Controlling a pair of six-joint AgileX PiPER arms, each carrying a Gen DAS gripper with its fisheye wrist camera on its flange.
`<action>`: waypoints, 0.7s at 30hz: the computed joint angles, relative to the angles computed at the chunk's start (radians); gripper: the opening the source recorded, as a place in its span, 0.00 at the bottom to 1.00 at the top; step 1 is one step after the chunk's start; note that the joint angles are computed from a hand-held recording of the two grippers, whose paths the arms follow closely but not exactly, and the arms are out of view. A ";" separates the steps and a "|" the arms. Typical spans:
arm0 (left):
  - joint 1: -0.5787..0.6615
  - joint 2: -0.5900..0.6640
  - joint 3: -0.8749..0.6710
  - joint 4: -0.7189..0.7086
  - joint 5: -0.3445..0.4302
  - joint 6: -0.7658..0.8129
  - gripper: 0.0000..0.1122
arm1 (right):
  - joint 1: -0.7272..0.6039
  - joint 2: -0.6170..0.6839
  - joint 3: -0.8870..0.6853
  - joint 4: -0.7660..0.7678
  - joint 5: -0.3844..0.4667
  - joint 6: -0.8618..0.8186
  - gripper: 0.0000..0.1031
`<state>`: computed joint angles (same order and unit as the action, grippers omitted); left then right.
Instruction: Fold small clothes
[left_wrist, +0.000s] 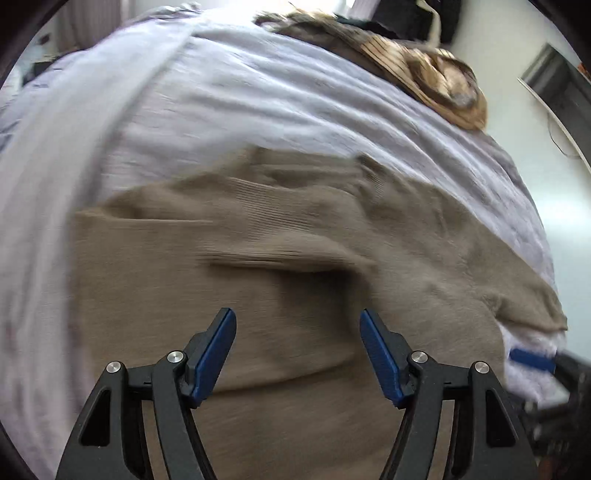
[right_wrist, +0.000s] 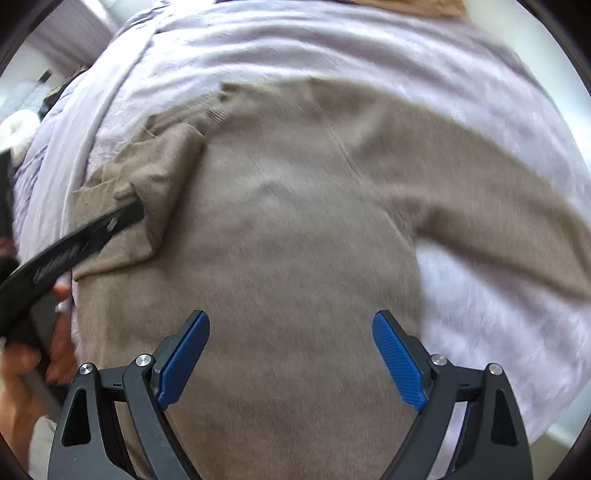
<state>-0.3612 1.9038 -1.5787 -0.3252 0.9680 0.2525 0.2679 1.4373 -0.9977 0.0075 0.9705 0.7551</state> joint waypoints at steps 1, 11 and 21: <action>0.036 0.005 -0.008 -0.001 0.003 0.012 0.63 | 0.011 0.023 -0.030 -0.017 -0.001 -0.007 0.89; 0.265 0.330 -0.342 0.083 0.224 -0.133 0.63 | 0.230 0.660 -0.760 -0.415 0.142 -0.271 0.89; 0.235 0.408 -0.454 0.099 0.237 -0.148 0.63 | -0.169 0.378 -0.271 0.211 -0.383 -0.285 0.28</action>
